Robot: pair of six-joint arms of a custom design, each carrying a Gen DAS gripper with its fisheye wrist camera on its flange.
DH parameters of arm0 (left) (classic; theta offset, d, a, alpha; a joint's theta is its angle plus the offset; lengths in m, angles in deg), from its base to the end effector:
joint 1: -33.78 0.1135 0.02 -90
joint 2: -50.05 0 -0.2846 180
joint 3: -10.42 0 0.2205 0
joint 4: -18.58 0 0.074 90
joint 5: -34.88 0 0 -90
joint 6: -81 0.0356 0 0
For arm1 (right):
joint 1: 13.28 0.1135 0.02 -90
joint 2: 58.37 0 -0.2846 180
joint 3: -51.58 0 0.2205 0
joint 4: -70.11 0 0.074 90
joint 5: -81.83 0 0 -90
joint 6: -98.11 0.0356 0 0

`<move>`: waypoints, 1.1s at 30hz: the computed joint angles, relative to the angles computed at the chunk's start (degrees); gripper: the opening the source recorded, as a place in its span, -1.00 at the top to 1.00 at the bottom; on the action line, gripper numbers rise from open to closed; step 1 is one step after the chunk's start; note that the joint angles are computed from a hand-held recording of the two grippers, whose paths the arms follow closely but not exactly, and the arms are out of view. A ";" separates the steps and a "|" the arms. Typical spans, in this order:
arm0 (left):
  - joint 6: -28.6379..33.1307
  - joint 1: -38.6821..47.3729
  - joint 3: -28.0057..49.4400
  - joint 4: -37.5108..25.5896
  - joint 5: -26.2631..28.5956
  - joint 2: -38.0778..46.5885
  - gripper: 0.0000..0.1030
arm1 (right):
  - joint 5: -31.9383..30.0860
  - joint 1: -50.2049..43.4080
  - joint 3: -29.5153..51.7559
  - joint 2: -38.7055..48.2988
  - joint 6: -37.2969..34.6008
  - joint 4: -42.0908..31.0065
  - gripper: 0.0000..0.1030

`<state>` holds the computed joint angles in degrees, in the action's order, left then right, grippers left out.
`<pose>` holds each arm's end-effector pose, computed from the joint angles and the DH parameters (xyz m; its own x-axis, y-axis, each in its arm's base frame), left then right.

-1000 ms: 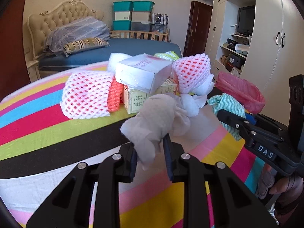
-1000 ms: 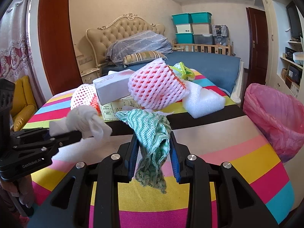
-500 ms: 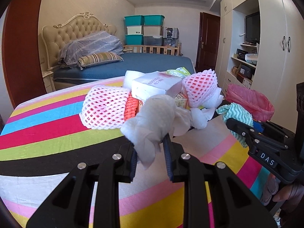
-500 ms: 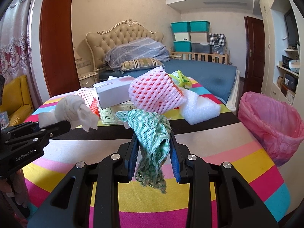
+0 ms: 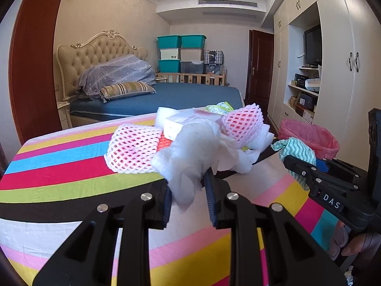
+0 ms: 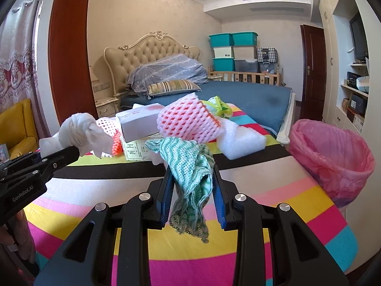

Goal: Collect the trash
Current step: 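Carry the tissue and green cloth to the wastebasket and open both tools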

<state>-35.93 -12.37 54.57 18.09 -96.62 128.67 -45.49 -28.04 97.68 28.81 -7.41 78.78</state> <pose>0.1751 -0.1482 0.2100 -0.4281 -0.0439 -0.9026 -0.0337 0.9989 -0.0327 0.2556 -0.0450 0.1980 -0.4212 -0.1091 -0.9004 -0.4204 0.9032 0.0872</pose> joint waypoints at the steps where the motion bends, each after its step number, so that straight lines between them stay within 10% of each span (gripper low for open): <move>1: -0.12 -0.54 0.15 -0.01 -0.24 0.23 0.53 | -0.51 -0.98 -0.20 -0.41 -0.51 -0.17 0.40; 20: 1.79 -7.36 5.74 -0.85 -3.03 6.60 0.52 | -7.17 -13.76 2.99 1.16 -3.12 -0.41 0.40; 33: 4.42 -6.61 15.49 -2.91 7.31 14.67 0.52 | -10.76 -24.15 8.67 6.03 -5.47 -2.12 0.40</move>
<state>-31.51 -18.98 70.06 15.18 -89.31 143.34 -56.25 -52.19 106.35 34.84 -12.89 76.66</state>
